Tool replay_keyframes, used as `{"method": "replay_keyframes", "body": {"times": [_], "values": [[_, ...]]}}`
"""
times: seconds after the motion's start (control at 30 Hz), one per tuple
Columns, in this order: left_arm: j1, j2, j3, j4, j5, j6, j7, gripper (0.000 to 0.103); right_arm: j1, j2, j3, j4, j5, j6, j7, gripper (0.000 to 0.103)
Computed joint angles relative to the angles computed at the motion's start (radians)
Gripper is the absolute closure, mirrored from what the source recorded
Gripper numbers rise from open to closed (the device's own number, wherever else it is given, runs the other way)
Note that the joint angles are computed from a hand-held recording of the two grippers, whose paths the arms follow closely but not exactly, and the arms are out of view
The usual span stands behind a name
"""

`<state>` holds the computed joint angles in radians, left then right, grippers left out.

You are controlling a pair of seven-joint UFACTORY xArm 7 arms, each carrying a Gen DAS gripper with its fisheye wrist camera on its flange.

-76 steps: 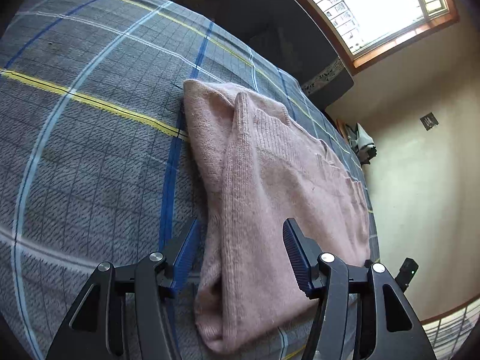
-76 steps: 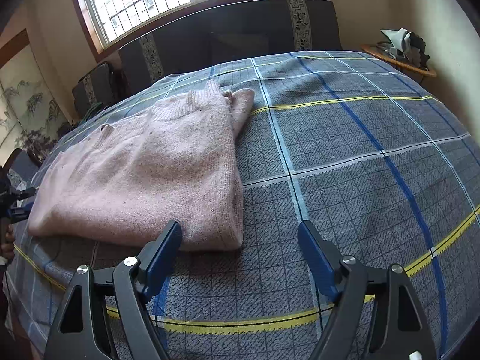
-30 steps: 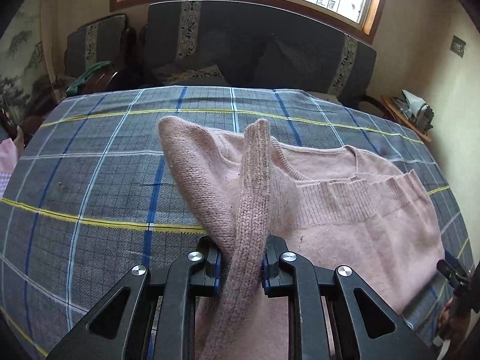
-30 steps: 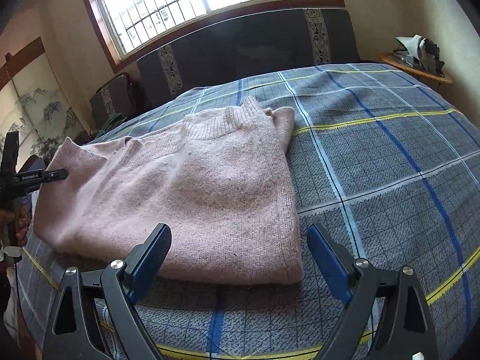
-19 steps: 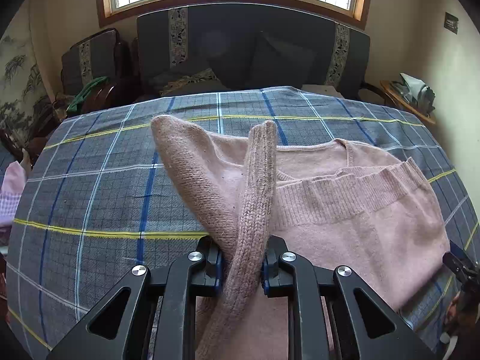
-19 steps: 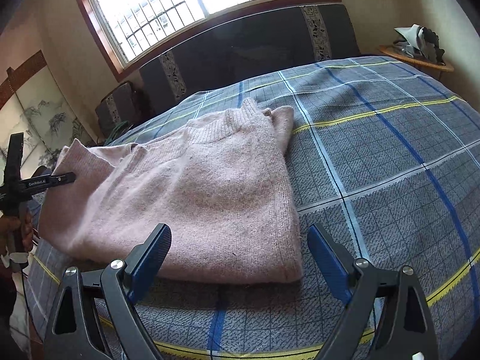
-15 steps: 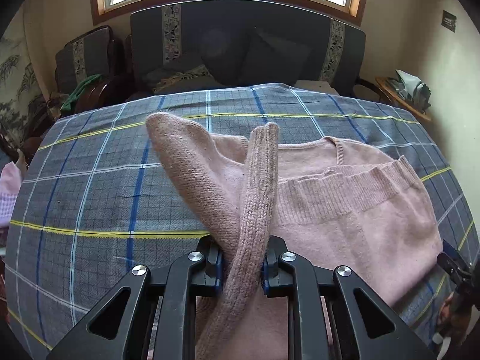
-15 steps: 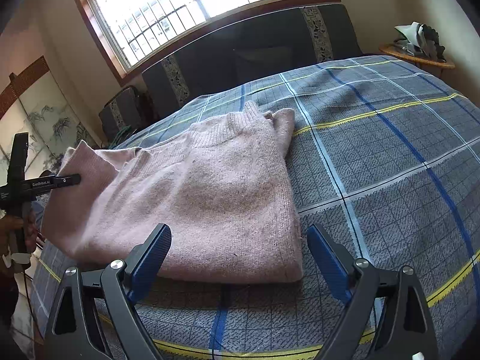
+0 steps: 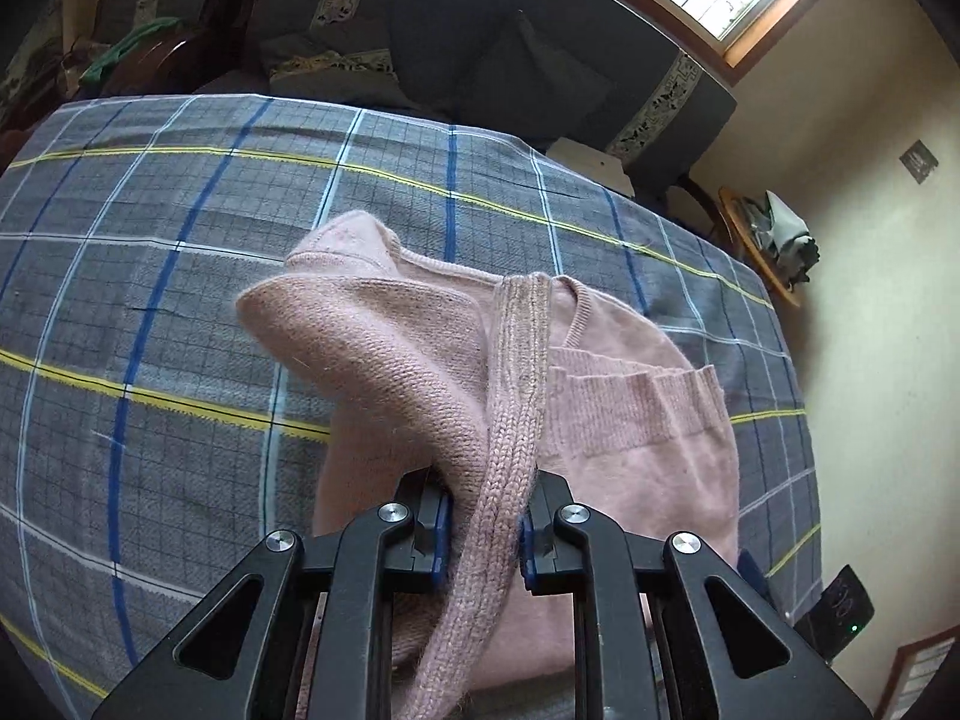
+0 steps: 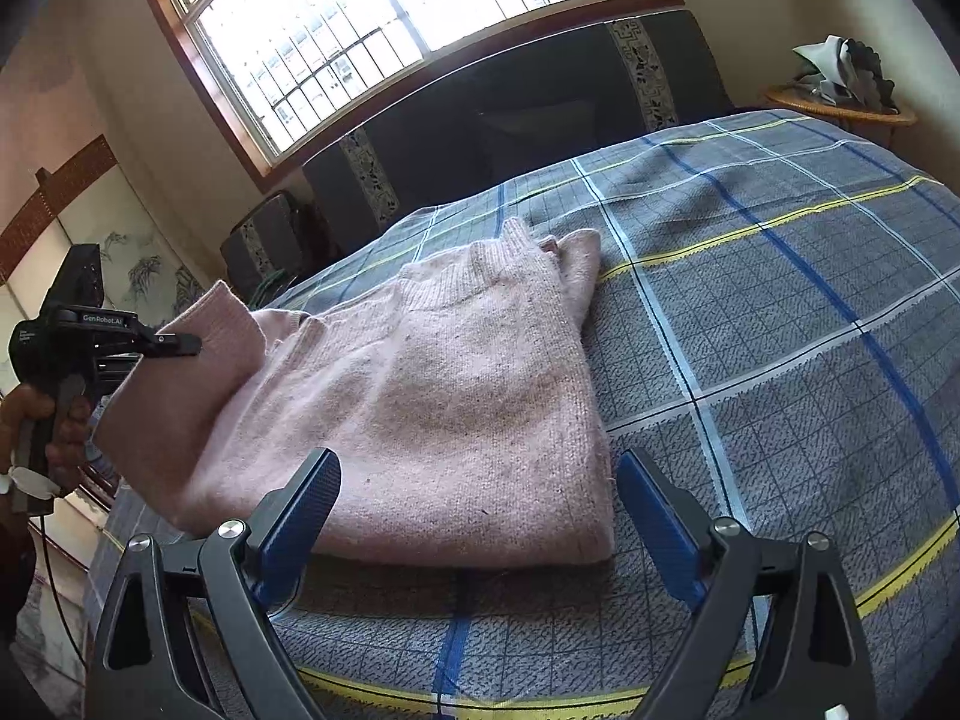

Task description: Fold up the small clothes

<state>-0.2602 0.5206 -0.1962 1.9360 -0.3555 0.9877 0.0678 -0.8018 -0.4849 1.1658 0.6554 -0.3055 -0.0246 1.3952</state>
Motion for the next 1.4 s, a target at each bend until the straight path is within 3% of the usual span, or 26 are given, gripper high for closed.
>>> {"method": "replay_keyframes", "body": {"times": [0.3,0.8,1.4], "values": [[-0.073,0.055,-0.021,0.113,0.003,0.043,-0.083,0.086,0.002,-0.027,0.002,-0.021,0.031,-0.039,-0.001,0.010],[-0.183,0.157,-0.042,0.245,0.003,0.010,-0.252,0.087,0.011,-0.041,0.002,-0.035,0.071,-0.060,-0.025,0.010],[-0.234,0.181,-0.068,0.201,-0.002,-0.079,-0.327,0.087,-0.010,0.024,0.026,-0.005,0.062,-0.054,-0.070,0.010]]}}
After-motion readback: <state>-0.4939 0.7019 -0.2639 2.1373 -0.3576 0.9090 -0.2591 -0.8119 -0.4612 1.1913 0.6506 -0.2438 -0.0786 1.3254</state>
